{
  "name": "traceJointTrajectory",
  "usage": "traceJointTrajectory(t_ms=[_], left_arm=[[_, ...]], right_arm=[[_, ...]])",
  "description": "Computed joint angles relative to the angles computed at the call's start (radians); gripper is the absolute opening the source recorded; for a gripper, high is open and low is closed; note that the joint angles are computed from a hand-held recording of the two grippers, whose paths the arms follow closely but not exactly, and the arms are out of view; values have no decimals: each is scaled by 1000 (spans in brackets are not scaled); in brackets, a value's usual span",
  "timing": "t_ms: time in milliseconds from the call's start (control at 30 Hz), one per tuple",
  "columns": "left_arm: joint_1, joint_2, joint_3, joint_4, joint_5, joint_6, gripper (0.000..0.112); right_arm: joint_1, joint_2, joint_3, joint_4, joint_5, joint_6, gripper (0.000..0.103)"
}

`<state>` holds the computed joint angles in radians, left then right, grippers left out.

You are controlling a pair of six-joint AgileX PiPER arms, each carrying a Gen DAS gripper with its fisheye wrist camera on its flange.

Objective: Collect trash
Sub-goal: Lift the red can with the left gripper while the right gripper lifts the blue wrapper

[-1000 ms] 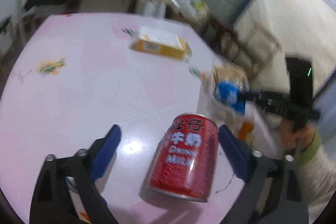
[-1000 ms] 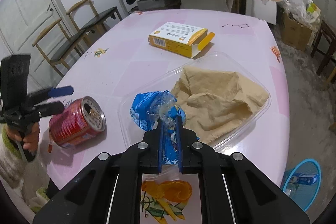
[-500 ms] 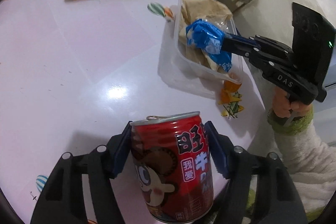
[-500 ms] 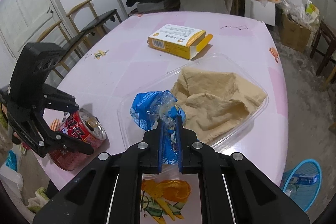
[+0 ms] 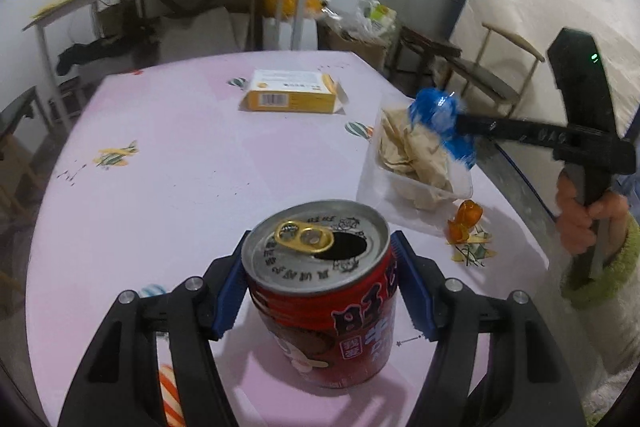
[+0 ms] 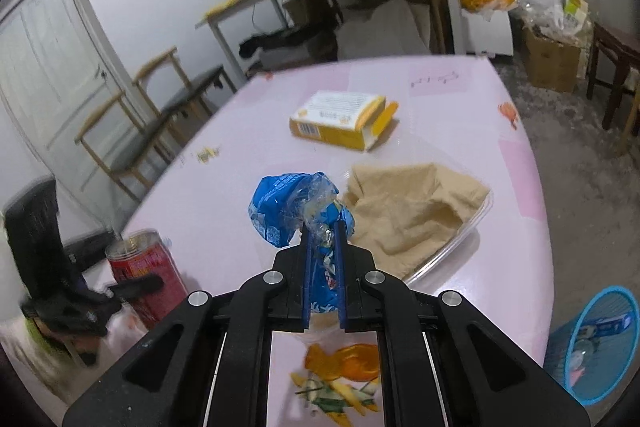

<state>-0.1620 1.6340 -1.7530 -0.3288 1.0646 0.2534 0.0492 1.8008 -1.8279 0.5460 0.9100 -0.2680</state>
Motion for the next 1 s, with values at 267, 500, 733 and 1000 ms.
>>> traceJointTrajectory(t_ms=[267,500,733,1000], left_arm=[[-75,-151,204,109,-146,-81,65],[-96,-184,285,103,-209,-109,65],[-81,-219,335,51,-247,-72,72],[-68,-253,399,-6,-285,-21,73]], right_arm=[[82,-224,187,-34,-19,2,8],[215,-210,328,-237,-45,180,8],[239,-184,367,-304,-82,256,22],[289,-172,359,-378,-87,188,55]])
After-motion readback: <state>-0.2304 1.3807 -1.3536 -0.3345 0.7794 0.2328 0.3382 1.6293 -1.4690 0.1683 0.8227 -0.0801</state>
